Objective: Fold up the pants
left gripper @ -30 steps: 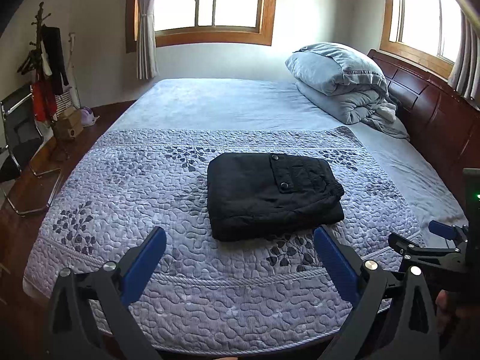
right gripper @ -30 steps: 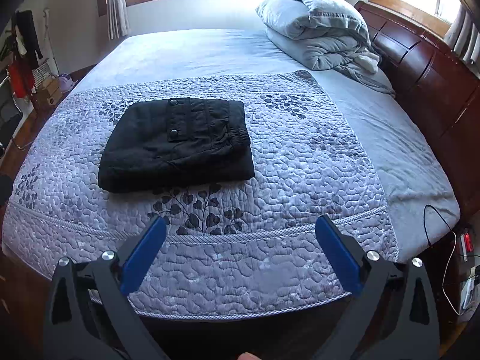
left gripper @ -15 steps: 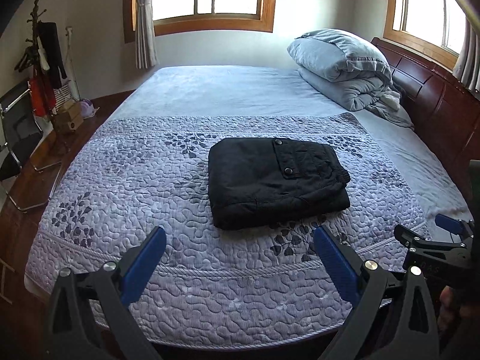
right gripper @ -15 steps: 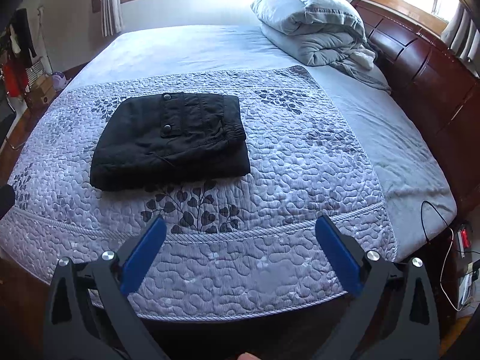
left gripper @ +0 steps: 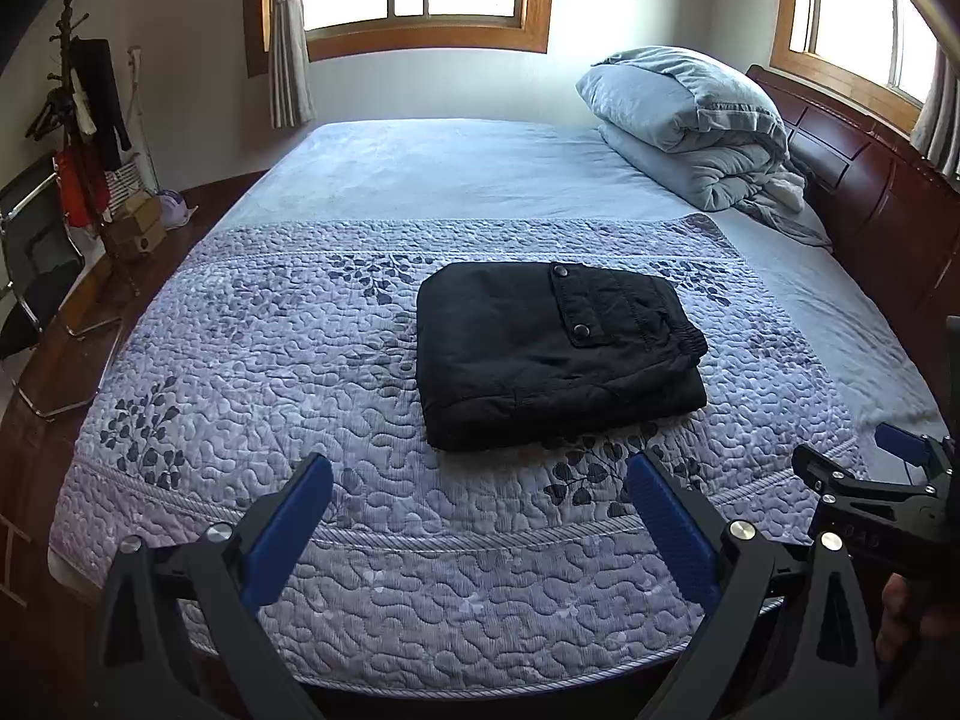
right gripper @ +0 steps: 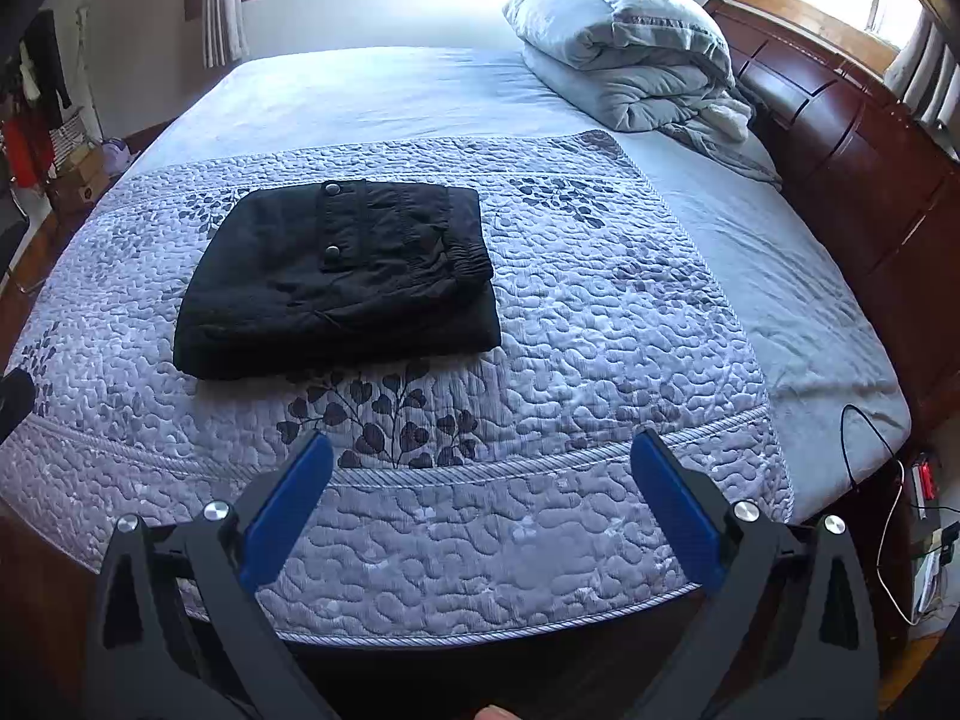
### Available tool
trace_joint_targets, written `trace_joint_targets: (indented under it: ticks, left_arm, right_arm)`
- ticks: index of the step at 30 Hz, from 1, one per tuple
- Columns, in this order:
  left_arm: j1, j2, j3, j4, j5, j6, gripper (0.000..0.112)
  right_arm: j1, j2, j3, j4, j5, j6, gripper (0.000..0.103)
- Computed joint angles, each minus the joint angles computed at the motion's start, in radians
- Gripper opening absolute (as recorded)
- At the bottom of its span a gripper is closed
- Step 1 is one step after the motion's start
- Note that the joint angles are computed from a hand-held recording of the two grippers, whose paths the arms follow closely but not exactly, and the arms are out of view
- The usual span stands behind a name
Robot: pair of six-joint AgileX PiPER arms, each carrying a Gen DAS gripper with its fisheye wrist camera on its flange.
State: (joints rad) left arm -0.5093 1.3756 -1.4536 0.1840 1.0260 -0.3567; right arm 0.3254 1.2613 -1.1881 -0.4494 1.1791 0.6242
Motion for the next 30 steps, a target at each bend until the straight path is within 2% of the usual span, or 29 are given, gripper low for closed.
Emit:
trace_joint_targets:
  ticks: [24,30]
  left_arm:
    - [0.016,-0.006,0.022,-0.016,-0.028,-0.002,0.099]
    - [0.007,0.005,0.007,-0.015,-0.013,0.012,0.099]
  right_arm:
    - [-0.009,-0.002,0.017,-0.012,-0.008,0.007,0.099]
    - [-0.012,-0.009,0.017,-0.018,-0.009,0.008,0.1]
